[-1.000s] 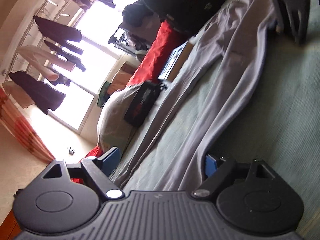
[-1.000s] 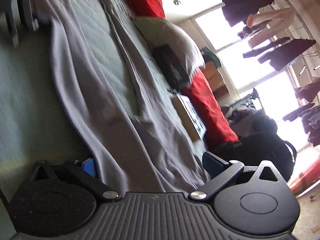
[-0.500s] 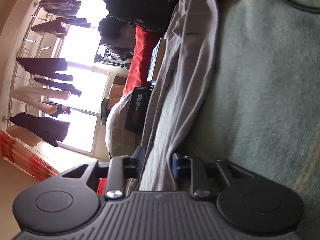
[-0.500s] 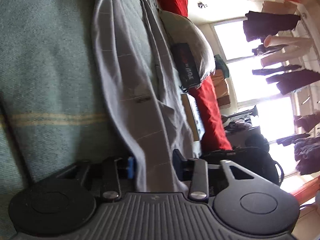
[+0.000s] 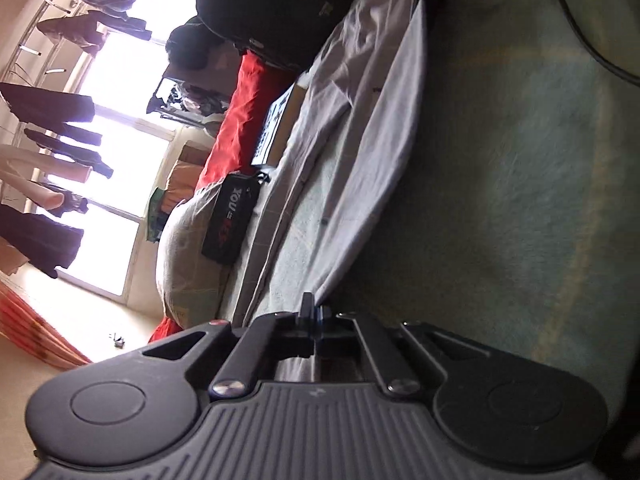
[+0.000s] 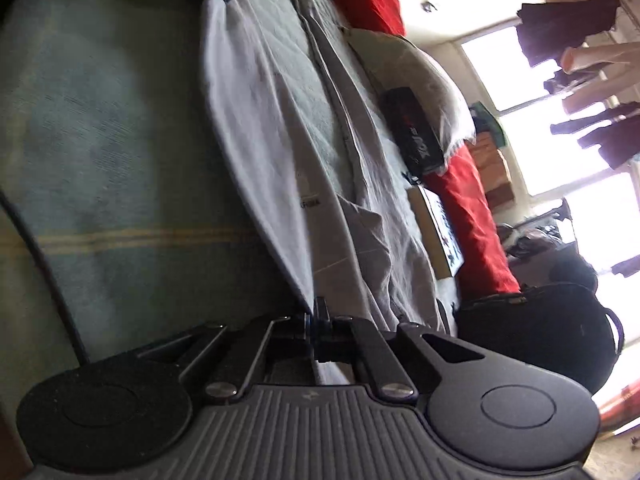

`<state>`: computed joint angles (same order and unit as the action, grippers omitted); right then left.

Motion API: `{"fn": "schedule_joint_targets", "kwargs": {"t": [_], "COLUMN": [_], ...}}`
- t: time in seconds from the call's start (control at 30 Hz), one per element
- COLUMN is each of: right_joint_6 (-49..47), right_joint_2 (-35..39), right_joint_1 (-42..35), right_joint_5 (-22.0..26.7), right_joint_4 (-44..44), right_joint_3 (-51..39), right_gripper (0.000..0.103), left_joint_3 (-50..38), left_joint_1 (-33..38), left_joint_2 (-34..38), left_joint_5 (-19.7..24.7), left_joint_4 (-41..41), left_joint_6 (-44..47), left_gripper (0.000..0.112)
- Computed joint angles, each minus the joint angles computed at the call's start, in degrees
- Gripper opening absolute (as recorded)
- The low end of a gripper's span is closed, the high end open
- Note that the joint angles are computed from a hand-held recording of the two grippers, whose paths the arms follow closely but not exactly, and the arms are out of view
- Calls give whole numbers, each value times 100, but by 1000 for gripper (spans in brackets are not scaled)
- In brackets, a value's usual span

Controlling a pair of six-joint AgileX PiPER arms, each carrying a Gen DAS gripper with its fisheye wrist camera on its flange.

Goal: Fold clothes

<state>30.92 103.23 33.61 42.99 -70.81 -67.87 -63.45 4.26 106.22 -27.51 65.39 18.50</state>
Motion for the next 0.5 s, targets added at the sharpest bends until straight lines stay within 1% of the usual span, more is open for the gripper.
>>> {"fn": "schedule_joint_targets", "kwargs": {"t": [0.1, 0.2, 0.3, 0.43, 0.47, 0.5], "right_joint_6": [-636, -1029, -1149, -957, -891, -842], "right_joint_2": [-461, -767, -943, -1054, -1075, -1096], "right_joint_1": [25, 91, 166, 280, 263, 230], "right_joint_5": [-88, -1, 82, 173, 136, 80], "right_joint_4": [581, 957, 1194, 1289, 1337, 1409], "right_joint_3": [172, 306, 510, 775, 819, 859], "right_gripper": [3, 3, 3, 3, 4, 6], "left_joint_3": [-69, 23, 294, 686, 780, 805], "left_joint_1": [209, 420, 555, 581, 584, 571], "left_joint_2": [-287, -560, -780, -995, -1038, -1054], "left_joint_5": [-83, -325, -524, -549, -539, -492], "left_joint_4": [1454, 2486, 2819, 2947, 2951, 3128], "left_joint_6": [-1486, -2462, -2659, -2653, -2618, -2775], "left_gripper": [0, 0, 0, 0, 0, 0]}}
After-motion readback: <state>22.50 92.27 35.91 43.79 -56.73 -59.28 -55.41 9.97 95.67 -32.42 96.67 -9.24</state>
